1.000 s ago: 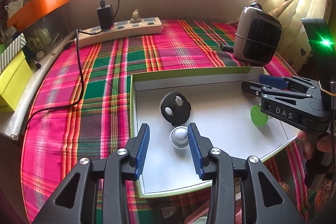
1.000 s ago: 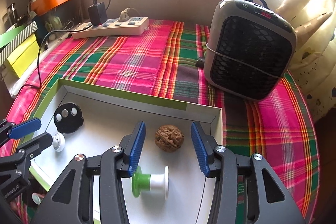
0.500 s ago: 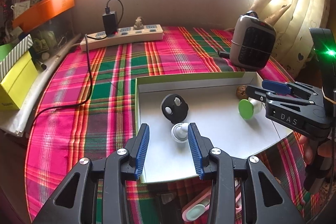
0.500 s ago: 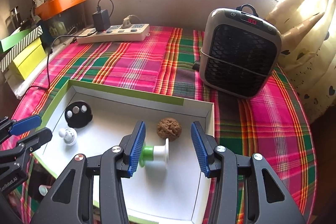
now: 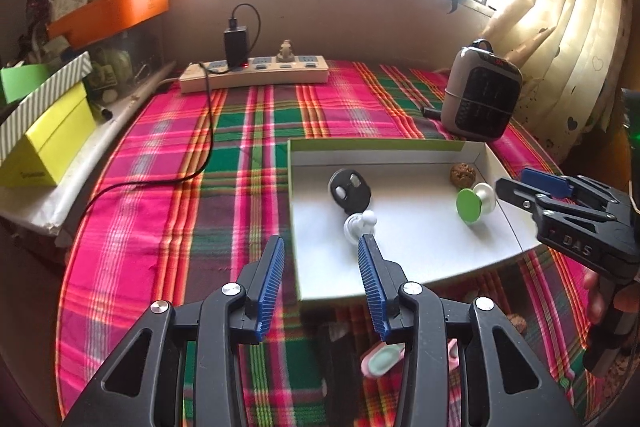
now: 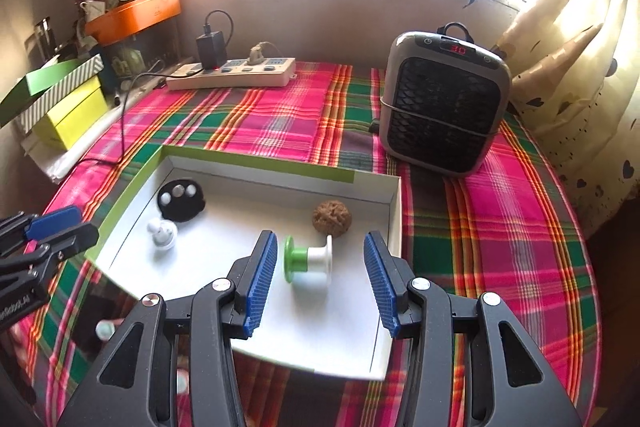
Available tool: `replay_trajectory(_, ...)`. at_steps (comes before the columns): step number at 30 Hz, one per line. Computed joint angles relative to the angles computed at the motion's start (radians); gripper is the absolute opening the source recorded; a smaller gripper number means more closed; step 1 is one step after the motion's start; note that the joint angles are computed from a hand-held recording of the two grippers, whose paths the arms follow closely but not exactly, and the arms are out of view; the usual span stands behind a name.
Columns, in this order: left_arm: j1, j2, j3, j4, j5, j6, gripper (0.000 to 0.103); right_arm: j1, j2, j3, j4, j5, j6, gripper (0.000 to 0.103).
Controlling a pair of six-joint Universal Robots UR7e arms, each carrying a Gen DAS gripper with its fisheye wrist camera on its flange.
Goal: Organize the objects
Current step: 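Move both tools back toward the clips and second walnut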
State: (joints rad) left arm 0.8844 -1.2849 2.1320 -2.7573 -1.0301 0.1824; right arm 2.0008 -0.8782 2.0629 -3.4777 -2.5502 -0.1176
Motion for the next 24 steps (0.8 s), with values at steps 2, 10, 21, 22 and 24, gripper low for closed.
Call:
replay_trajectory(2, 0.002, -0.014, 0.009, 0.006, 0.000, -0.008, 0.038, 0.013, 0.003, 0.013, -0.024, -0.005, -0.015, 0.047)
replay_trajectory(10, 0.007, -0.069, 0.047, 0.017, -0.009, -0.018, 0.039, 0.056, 0.005, 0.063, -0.072, -0.011, -0.020, 0.047)
replay_trajectory(21, 0.023, -0.129, 0.094, 0.068, -0.044, -0.027, 0.041, 0.085, -0.006, 0.157, -0.080, 0.032, 0.060, 0.052)
replay_trajectory(22, 0.023, -0.134, 0.099, 0.069, -0.048, -0.026, 0.041, 0.086, -0.007, 0.165, -0.080, 0.037, 0.066, 0.052)
replay_trajectory(24, 0.023, -0.144, 0.107, 0.074, -0.059, -0.029, 0.042, 0.086, -0.006, 0.176, -0.074, 0.041, 0.080, 0.052)
